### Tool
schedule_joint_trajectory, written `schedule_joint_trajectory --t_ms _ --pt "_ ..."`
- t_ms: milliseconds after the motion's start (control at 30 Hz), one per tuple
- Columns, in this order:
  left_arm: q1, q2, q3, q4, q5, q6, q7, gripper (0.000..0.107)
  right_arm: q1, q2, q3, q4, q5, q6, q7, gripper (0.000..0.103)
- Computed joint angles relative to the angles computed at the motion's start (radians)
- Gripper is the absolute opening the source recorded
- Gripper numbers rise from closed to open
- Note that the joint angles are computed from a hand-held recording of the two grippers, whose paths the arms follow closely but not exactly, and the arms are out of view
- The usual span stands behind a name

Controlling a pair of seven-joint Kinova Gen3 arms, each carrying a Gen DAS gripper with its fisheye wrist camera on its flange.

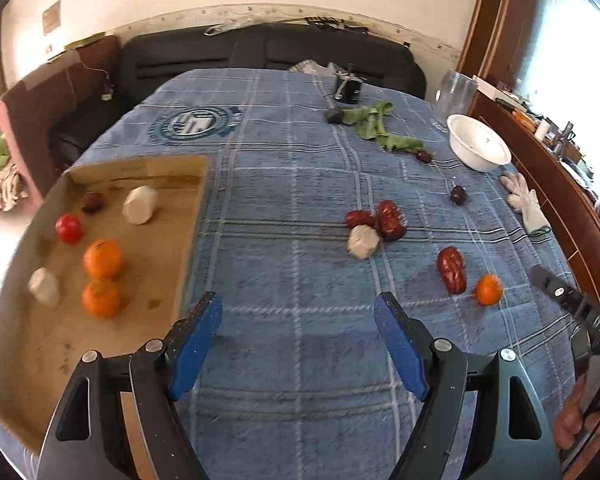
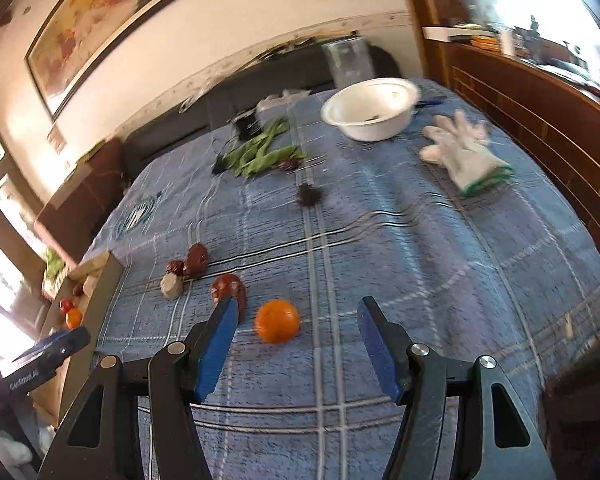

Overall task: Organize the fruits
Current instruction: 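Move both tools back over the remaining fruits, then grasp a large red date with the right tool while the left tool grasps a white hexagonal piece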

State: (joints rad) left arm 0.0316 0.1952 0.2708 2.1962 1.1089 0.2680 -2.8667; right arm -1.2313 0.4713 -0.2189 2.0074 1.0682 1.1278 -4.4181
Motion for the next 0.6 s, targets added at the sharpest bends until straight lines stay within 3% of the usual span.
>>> schedule_joint_trajectory --t_ms 167,233,367,600 --pt "-0.012 0.092 0.076 -0.058 0.081 -0.036 -0.103 0.074 0.085 0.029 0.027 -0.040 0.061 -0.097 0.159 0.062" --pt "0.011 0.125 0.067 -0.085 0.049 -0.034 -0.081 0.066 0.108 0.040 0.038 -0.052 0.076 -0.136 0.202 0.049" --pt "0.001 0.181 0.120 -0.113 -0.006 -0.072 -0.056 0.062 0.148 0.064 0.065 -0.069 0.100 -0.219 0.256 0.047" --pt "0.035 0.245 0.127 -0.167 -0.144 -0.089 0.071 0.061 0.154 0.081 0.103 -0.052 0.115 -0.300 0.250 0.046"
